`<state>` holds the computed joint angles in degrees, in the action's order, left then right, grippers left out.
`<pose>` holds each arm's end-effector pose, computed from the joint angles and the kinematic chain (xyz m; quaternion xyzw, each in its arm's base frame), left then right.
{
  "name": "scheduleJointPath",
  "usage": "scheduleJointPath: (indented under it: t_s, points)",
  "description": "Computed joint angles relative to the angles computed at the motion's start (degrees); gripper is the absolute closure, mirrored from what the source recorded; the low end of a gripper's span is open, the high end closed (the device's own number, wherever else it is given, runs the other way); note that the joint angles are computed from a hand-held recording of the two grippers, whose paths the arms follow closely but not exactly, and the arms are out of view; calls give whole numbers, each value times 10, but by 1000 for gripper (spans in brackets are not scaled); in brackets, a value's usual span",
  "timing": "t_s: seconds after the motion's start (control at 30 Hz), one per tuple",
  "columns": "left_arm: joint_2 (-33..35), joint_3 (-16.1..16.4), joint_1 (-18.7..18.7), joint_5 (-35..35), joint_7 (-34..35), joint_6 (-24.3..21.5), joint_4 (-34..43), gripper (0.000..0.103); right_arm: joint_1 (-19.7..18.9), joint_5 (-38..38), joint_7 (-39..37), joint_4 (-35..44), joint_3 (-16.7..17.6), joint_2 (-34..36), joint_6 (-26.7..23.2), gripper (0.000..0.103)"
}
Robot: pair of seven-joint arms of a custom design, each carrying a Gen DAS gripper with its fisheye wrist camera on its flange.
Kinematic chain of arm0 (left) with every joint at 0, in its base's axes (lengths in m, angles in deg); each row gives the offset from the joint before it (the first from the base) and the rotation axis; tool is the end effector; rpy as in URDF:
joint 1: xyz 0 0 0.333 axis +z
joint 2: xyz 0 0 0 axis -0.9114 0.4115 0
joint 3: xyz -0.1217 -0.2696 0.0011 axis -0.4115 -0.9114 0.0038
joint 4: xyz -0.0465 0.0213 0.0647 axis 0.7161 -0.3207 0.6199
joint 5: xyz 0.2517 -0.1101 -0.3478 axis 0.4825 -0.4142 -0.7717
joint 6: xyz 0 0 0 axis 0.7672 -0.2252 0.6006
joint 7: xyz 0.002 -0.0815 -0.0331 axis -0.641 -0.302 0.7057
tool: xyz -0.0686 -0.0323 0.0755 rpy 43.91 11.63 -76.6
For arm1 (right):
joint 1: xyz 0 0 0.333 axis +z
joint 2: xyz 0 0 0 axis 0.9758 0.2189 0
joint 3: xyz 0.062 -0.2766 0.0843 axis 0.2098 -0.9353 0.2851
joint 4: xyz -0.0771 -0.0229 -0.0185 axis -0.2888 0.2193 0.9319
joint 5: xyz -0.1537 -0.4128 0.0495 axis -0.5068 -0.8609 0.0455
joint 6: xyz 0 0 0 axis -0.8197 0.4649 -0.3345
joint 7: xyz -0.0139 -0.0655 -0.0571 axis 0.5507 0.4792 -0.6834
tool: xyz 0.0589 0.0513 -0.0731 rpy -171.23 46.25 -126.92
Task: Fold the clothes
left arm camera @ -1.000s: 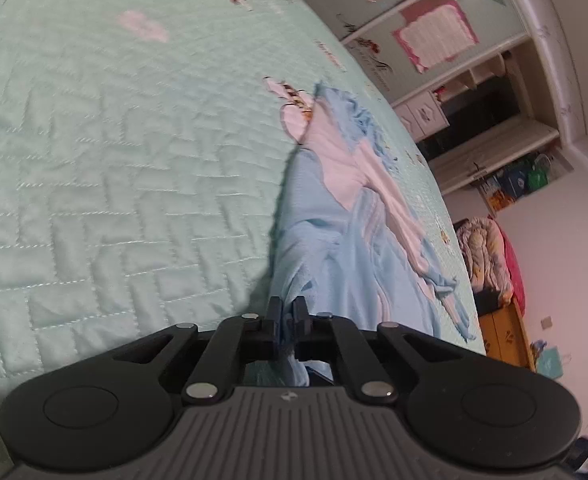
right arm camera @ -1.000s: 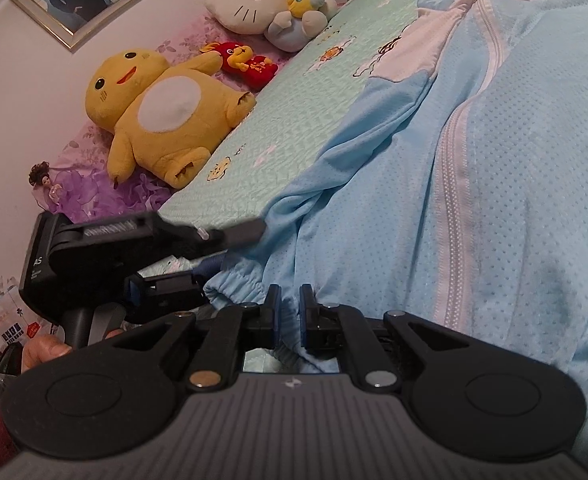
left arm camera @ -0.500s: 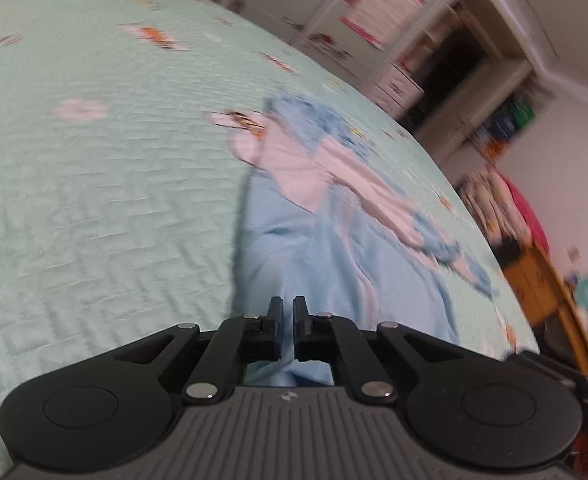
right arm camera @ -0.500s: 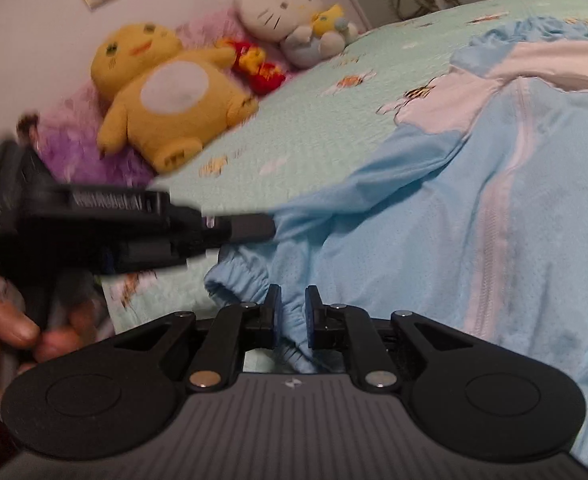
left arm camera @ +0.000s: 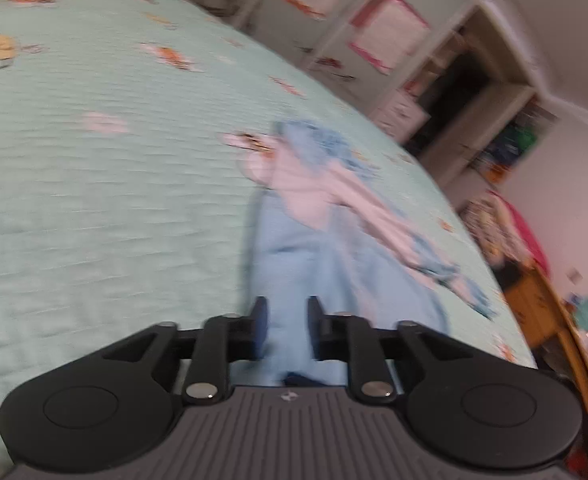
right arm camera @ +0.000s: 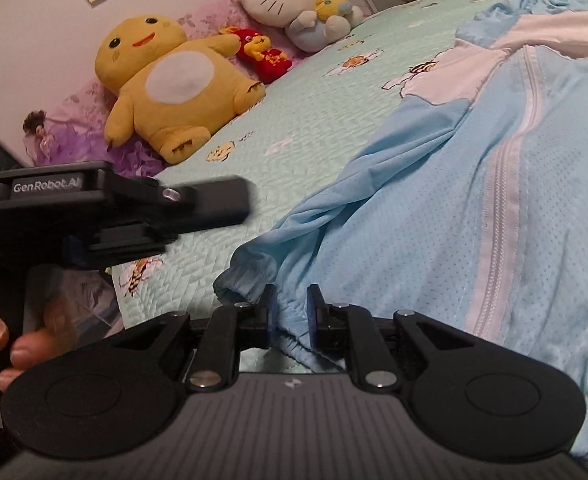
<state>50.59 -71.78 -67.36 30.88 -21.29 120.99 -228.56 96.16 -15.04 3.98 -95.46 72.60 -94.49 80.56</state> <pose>0.3704 -0.2993 0.4927 -0.7847 0.3962 -0.4459 0.1686 0.4759 0.1653 0.4257 -0.7715 0.3674 0.1385 0.5006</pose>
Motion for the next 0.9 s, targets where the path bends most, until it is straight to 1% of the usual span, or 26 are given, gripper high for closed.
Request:
scheduleJointPath:
  t_s: [0.07,0.13,0.2,0.27,0.3,0.33,0.4,0.53,0.57,0.63,0.73,0.77,0.8,0.9]
  points:
    - [10,22,-25,-24,4,-16,-7,79,-2,13,16,-6,-1,-7,9,87]
    - [19,32,-34,-34,1,19,-19,80,-1,18,7,-16,1,-22,27,86]
    - [40,38,-39,-37,23,23,-6,80,4,12,-15,-22,5,-33,45,86]
    - [59,38,-38,-31,48,32,9,98,10,-17,-16,-20,16,-32,62,86]
    - [69,39,-38,-28,61,36,17,98,15,-29,-17,-20,19,-30,70,85]
    - [78,39,-39,-25,75,36,25,99,22,-26,-31,-25,19,-33,82,85]
    - [90,38,-45,-14,111,10,47,99,29,-24,-36,-25,12,-32,84,85]
    - [102,44,-49,-5,131,14,57,99,34,-12,-41,-23,-1,-26,71,85]
    - [115,60,-64,-11,155,20,59,99,33,-12,-42,-22,-1,-25,67,85]
    - [138,102,-109,-42,222,11,63,99,31,-16,-44,-21,-1,-22,59,85]
    - [138,112,-111,-73,230,34,53,98,27,-22,-48,-16,-5,-19,39,85]
    - [136,108,-106,-76,229,33,52,98,23,-26,-47,-14,-8,-18,29,85]
    - [135,105,-103,-79,230,33,51,98,20,-29,-46,-11,-11,-17,18,83]
    - [139,106,-109,-93,246,40,50,98,6,-41,-55,-14,-21,-30,-16,68]
